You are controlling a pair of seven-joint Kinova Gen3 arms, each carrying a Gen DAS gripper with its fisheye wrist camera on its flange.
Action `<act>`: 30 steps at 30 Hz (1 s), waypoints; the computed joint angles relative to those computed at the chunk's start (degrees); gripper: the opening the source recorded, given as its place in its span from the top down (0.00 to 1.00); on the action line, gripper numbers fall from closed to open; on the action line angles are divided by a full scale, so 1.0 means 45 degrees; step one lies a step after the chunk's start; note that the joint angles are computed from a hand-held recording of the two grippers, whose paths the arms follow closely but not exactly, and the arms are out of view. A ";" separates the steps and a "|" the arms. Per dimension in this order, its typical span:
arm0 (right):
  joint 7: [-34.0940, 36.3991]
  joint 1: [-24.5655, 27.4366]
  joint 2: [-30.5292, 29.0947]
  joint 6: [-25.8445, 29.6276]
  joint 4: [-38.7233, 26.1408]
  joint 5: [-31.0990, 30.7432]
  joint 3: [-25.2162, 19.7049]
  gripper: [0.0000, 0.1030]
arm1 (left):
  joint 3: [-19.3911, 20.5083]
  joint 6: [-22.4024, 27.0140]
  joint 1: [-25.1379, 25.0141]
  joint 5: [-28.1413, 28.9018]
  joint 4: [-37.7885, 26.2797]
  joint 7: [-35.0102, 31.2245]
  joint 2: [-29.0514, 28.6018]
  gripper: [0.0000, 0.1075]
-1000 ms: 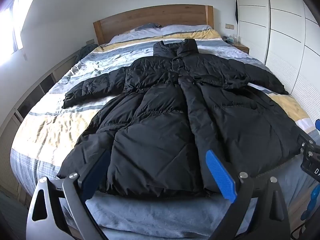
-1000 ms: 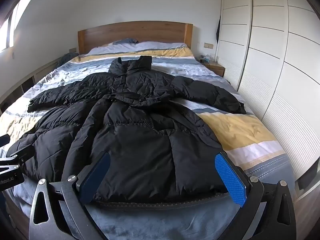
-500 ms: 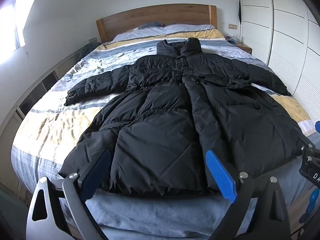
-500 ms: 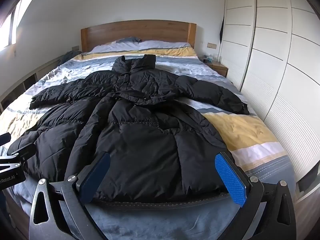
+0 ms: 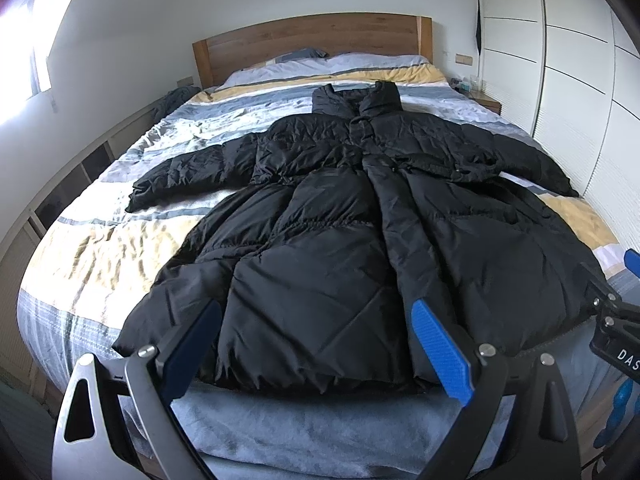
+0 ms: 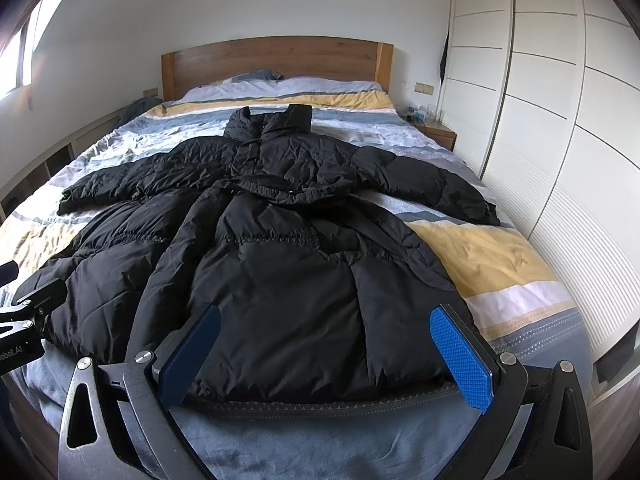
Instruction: Fold large clothes
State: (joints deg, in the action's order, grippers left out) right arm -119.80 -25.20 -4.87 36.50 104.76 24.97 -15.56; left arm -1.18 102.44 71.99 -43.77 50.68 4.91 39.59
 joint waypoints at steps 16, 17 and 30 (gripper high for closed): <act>0.0093 0.0009 -0.0001 0.0066 0.0021 -0.0045 0.0033 0.00 | 0.0074 -0.0356 -0.0119 0.0274 0.0269 0.0137 -0.0170 0.10; 0.0060 0.0010 0.0001 0.0063 0.0025 -0.0023 0.0021 0.00 | 0.0091 -0.0364 -0.0135 0.0282 0.0285 0.0158 -0.0193 0.10; -0.0105 0.0023 -0.0054 0.0128 0.0071 0.0110 -0.0020 0.00 | 0.0213 -0.0224 -0.0134 0.0227 0.0399 0.0480 -0.0372 0.10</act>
